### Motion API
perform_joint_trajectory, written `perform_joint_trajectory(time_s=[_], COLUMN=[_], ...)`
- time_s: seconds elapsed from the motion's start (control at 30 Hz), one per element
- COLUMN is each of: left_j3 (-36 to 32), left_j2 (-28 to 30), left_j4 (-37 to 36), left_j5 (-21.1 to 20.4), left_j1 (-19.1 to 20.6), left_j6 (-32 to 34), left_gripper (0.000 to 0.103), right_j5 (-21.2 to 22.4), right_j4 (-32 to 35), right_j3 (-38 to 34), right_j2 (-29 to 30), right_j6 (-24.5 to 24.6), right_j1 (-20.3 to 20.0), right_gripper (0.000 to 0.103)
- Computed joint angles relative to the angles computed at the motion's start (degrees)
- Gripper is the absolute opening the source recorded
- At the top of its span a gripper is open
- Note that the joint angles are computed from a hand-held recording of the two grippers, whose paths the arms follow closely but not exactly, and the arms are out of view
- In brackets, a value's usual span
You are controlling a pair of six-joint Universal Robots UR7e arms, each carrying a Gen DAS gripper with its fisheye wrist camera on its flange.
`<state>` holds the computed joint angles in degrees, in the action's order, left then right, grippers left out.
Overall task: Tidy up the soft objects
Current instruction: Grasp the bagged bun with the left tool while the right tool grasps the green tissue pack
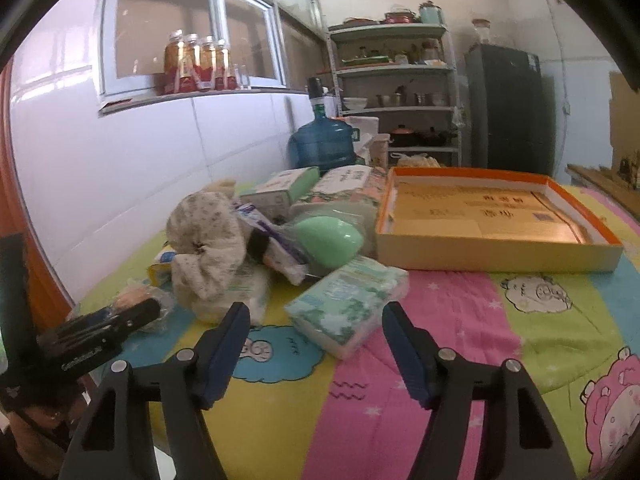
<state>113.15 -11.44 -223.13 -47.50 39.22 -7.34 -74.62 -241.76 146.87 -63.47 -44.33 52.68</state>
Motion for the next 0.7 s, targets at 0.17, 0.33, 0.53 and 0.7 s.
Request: perform_joint_trajectory(time_s=[0.17,0.33,0.53,0.7], left_j3=[1.18,1.45,2.55,2.89], left_j2=[0.75,1.19,0.91,0.71], left_j4=[-4.54,-7.23,-9.38,-9.59], left_j5=[0.41,0.24,-0.21,-0.76], left_j1=[-1.36,-2.02,-2.15,-1.86], left_j6=[1.65,3.5,3.24,2.8], left_gripper=[0.056,0.054,0.054,0.054], right_j5=[-2.18,-4.5,-10.32,-14.85], right_j4=[2.26,5.96,8.13,5.48], right_j3=[-1.19,-2.69,-5.79,-8.48], right_j2=[-0.78,-0.81,1.25,4.06], right_j6=[2.16,3.64,6.09,7.64], right_j1=[0.03,0.85,4.04,6.93], right_gripper=[0.069,0.071,0.076,0.076])
